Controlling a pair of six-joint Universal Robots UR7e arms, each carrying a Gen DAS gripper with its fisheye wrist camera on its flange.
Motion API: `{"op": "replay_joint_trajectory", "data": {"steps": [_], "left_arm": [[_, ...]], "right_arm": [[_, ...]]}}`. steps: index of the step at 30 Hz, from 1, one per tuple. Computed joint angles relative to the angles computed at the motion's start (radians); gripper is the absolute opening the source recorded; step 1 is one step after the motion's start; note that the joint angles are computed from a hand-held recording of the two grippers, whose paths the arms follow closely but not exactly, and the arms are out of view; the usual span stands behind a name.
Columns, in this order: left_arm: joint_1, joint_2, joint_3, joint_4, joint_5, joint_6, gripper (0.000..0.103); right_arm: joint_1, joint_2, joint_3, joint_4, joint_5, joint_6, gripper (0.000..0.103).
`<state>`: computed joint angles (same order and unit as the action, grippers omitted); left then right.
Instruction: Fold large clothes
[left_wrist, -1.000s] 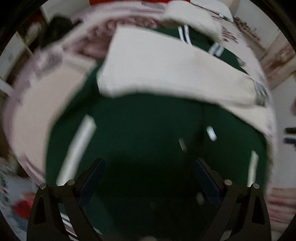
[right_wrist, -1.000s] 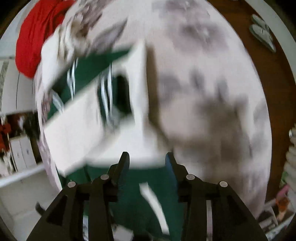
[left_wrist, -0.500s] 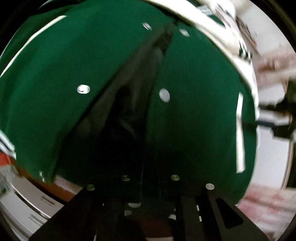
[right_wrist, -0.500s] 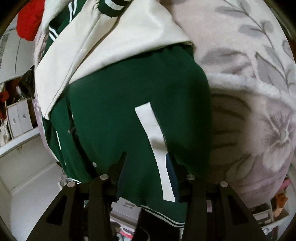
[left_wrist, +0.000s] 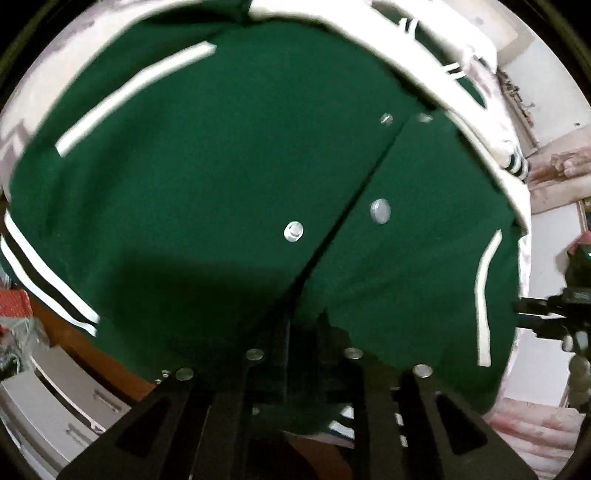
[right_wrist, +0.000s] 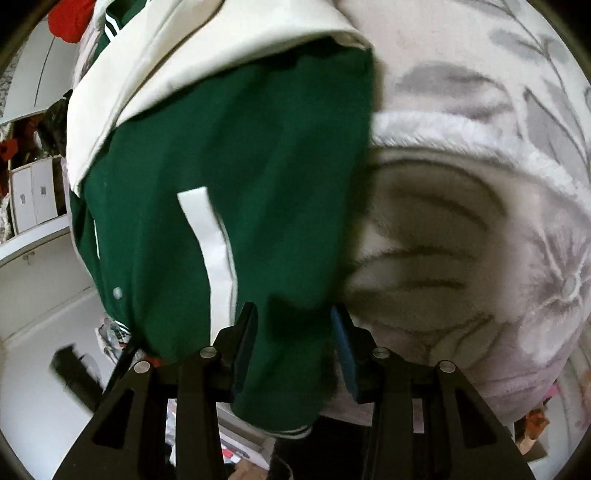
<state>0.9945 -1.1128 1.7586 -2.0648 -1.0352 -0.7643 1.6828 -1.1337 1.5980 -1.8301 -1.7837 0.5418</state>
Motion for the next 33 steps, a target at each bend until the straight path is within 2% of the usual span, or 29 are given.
{"op": "replay_joint_trajectory", "data": {"steps": [2, 4, 5, 6, 7, 8, 9, 11, 13, 15, 17, 18, 19, 21, 22, 24, 27, 29, 31, 33], "left_arm": [[-0.019, -0.003, -0.002, 0.015, 0.019, -0.035, 0.019], [-0.055, -0.015, 0.009, 0.017, 0.071, -0.078, 0.025], [-0.072, -0.022, 0.017, 0.016, 0.108, -0.097, 0.036], [-0.092, -0.028, 0.026, 0.003, 0.149, -0.114, 0.056], [-0.107, -0.035, 0.043, -0.037, 0.178, -0.123, 0.071], [-0.116, -0.046, 0.066, -0.097, 0.202, -0.116, 0.095], [-0.129, -0.05, 0.087, -0.159, 0.243, -0.116, 0.1], [-0.145, -0.05, 0.106, -0.209, 0.328, -0.111, 0.1], [-0.15, -0.006, 0.074, -0.189, 0.394, -0.122, 0.1], [-0.147, 0.03, 0.049, -0.202, 0.407, -0.091, 0.1], [-0.143, 0.047, 0.031, -0.179, 0.396, -0.084, 0.1], [-0.143, 0.064, 0.02, -0.167, 0.393, -0.087, 0.1], [-0.152, 0.056, 0.026, -0.136, 0.392, -0.102, 0.1], [-0.163, 0.068, 0.009, -0.065, 0.381, -0.102, 0.1], [-0.173, 0.078, -0.005, 0.0, 0.392, -0.117, 0.1], [-0.19, 0.083, -0.014, 0.09, 0.398, -0.142, 0.1], [-0.197, 0.067, 0.004, 0.116, 0.347, -0.182, 0.1], [-0.192, 0.06, 0.016, 0.123, 0.309, -0.21, 0.1], [-0.192, 0.06, 0.019, 0.159, 0.304, -0.236, 0.1], [-0.191, 0.065, 0.019, 0.176, 0.304, -0.237, 0.1]], "right_arm": [[-0.01, -0.035, 0.023, -0.01, 0.017, 0.002, 0.043], [-0.02, -0.071, 0.043, -0.031, 0.037, 0.004, 0.043], [-0.03, -0.098, 0.055, -0.044, 0.05, 0.003, 0.043], [-0.035, -0.108, 0.057, -0.05, 0.056, 0.005, 0.043], [-0.045, -0.128, 0.062, -0.06, 0.063, 0.004, 0.043], [-0.055, -0.142, 0.061, -0.068, 0.064, 0.0, 0.043], [-0.058, -0.144, 0.056, -0.073, 0.064, -0.001, 0.044], [-0.074, -0.145, 0.039, -0.081, 0.054, -0.009, 0.044], [-0.096, -0.123, 0.011, -0.091, 0.067, -0.034, 0.044], [-0.12, -0.086, -0.013, -0.088, 0.097, -0.048, 0.045], [-0.143, -0.045, -0.01, -0.095, 0.173, -0.049, 0.045], [-0.143, -0.033, -0.006, -0.09, 0.187, -0.052, 0.045], [-0.134, -0.01, -0.009, -0.048, 0.162, -0.054, 0.044], [-0.107, 0.003, 0.01, 0.025, 0.031, -0.029, 0.04], [-0.104, -0.015, 0.041, 0.011, 0.007, -0.021, 0.038], [-0.094, -0.061, 0.078, -0.029, 0.011, -0.026, 0.039], [-0.106, -0.132, 0.129, -0.053, 0.138, -0.05, 0.042], [-0.112, -0.174, 0.171, -0.013, 0.194, -0.048, 0.042], [-0.126, -0.19, 0.216, 0.005, 0.235, -0.037, 0.042], [-0.152, -0.204, 0.281, -0.042, 0.317, -0.03, 0.041]]}}
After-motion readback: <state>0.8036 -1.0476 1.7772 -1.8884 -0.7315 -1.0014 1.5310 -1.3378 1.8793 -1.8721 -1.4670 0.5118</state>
